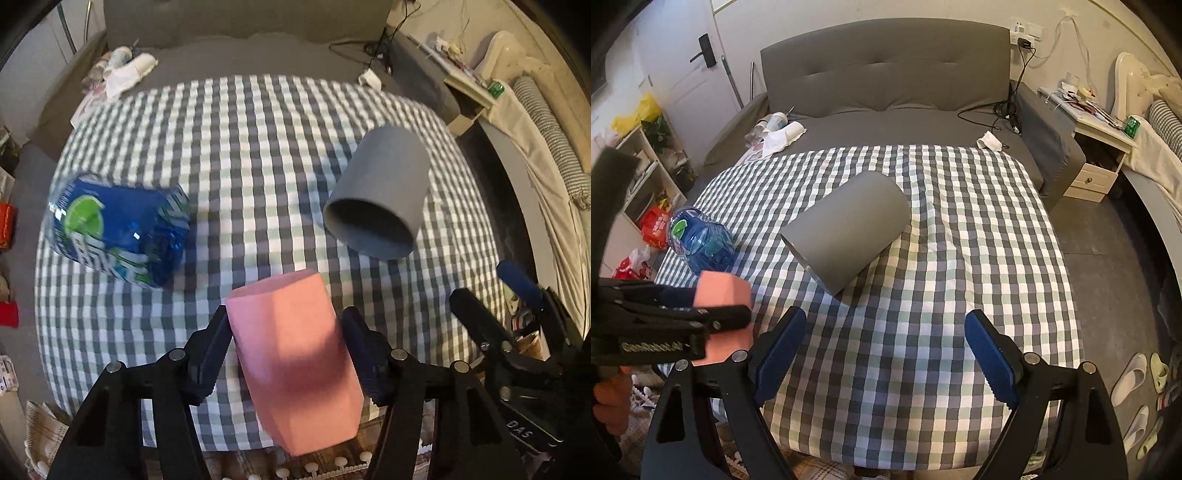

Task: Flip cup upside down
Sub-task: 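Rotate the pink cup with the left tool so its open end faces down, then lower the pink cup onto the tablecloth and open the left tool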

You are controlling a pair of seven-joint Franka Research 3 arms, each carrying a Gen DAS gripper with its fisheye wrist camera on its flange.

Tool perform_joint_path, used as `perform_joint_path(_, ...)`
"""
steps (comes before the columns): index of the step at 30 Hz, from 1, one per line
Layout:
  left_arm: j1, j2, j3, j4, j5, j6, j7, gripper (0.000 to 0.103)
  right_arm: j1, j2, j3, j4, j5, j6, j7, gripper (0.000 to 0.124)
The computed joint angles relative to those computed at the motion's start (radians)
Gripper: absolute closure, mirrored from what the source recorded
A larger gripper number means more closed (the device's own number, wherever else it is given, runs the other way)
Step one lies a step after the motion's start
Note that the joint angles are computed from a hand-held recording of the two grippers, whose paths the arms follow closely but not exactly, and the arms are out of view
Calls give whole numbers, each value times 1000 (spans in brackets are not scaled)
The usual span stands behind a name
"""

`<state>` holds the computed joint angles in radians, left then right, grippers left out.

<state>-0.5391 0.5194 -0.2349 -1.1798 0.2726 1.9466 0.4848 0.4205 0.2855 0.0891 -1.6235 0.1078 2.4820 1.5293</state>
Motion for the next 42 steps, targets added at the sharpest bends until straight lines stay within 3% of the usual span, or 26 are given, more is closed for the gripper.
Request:
perform_joint_path(9, -71, -42, 43, -27, 209, -6, -89, 44, -2, -35, -3, -43, -5, 34, 10, 36)
perform_joint_path(20, -111, -72, 64, -118, 440, 74, -203, 44, -6, -48, -1, -61, -13, 52, 17, 36)
perform_joint_path(28, -111, -42, 67, -99, 478, 48, -176, 45, -4, -43, -2, -57, -20, 49, 22, 36)
perform_joint_path(37, -103, -61, 54, -163, 465, 118, -168, 44, -1, -32, -2, -45, -25, 42, 26, 36)
perform_joint_path(42, -106, -68, 51, -185, 479, 152, -171, 26, -1, -31, -3, -45, -26, 43, 30, 36)
